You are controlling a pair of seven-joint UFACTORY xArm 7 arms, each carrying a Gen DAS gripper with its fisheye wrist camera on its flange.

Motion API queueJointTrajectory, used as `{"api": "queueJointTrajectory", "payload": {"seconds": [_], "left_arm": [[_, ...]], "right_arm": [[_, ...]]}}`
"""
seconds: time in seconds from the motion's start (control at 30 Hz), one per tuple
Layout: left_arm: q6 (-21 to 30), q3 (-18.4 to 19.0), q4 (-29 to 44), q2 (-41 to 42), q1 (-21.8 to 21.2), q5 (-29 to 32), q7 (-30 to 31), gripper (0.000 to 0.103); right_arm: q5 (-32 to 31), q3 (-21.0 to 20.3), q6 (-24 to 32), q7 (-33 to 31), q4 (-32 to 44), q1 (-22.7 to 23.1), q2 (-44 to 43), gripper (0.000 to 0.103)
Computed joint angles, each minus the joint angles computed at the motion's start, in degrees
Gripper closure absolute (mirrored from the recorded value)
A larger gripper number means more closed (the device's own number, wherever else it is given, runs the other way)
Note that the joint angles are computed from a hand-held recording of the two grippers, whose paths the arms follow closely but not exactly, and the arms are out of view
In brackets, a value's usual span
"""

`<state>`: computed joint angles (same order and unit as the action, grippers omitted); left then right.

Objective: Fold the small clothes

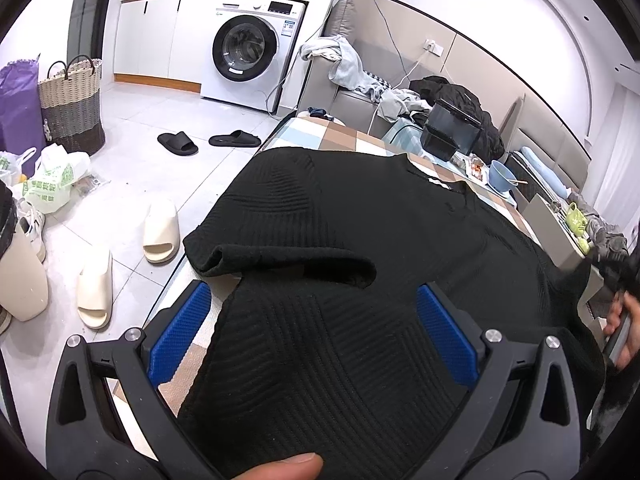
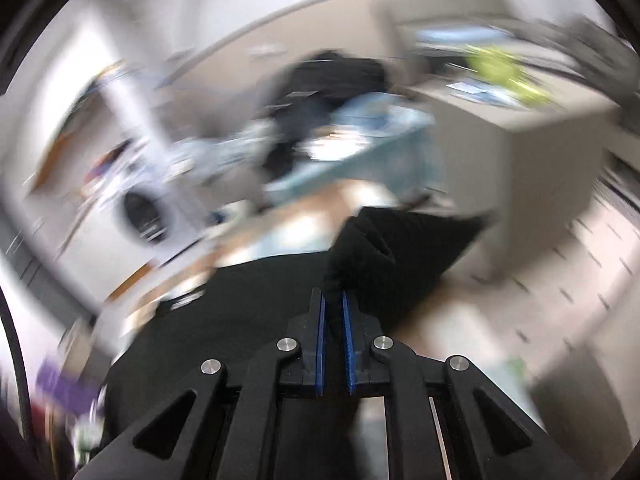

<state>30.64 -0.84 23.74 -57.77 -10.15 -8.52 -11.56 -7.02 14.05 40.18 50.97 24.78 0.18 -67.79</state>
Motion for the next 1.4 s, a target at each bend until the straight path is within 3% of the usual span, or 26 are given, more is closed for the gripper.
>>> {"api": "queueJointTrajectory", "payload": {"seconds": [0.13,0.23,0.3,0.4,0.5,0.6,0.77,0.93,1.0,1.13,1.23,1.4], "left_arm": [[-0.5,-0.3,-0.1,0.3,0.3,0.4,-0.1,0.001],[-0.6,0.1,-0.3,0.7,0.6,0.4,-0.2,0.001],[-0.8,0.4,-0.2,1.2,0.5,0.2,-0.3,0.001],[-0.9,0.2,-0.1,1.7,0.9,0.2,-0.7,0.001],[-1.0,0.2,0.1,2.4,1.1,0.1,-1.2,0.001],[-0.5,1.0,0.7,3.8,1.5,-0.3,-1.7,0.002],[-0.1,5.9,2.8,7.8,-0.7,-5.4,-1.5,0.017],[0.6,11.1,6.8,13.3,-3.1,-12.8,0.8,0.023],[1.5,10.6,8.6,16.0,-1.7,-13.8,0.0,0.031],[2.3,8.5,11.2,20.5,1.4,-14.1,-2.1,0.086],[-1.1,5.9,11.1,21.3,2.8,-13.4,-2.9,0.091],[-5.1,0.4,15.0,23.1,4.6,-6.8,-5.4,0.092]], "right_arm": [[3.1,-0.8,-7.0,-9.1,5.2,11.4,12.4,0.095],[5.9,-0.3,-4.5,-12.2,7.3,16.3,18.4,0.087],[6.6,-0.1,-3.0,-12.7,7.1,16.9,19.6,0.071],[7.1,0.8,-1.8,-9.9,4.8,15.7,18.4,0.062],[8.4,-0.3,3.1,-7.5,3.4,15.4,18.7,0.062],[9.9,-2.1,2.6,-7.2,0.3,16.3,15.3,0.062],[11.4,-0.2,3.5,-4.3,-3.2,18.1,7.4,0.058],[12.3,1.8,3.1,-0.6,-5.3,19.8,2.1,0.050],[12.6,2.2,3.1,1.0,-6.3,20.3,0.0,0.050],[12.4,2.9,2.7,3.9,-7.3,20.4,-2.2,0.050],[12.3,2.9,3.4,5.7,-8.6,21.0,-5.2,0.050],[12.5,3.9,6.5,9.1,-10.4,22.3,-10.9,0.050]]}}
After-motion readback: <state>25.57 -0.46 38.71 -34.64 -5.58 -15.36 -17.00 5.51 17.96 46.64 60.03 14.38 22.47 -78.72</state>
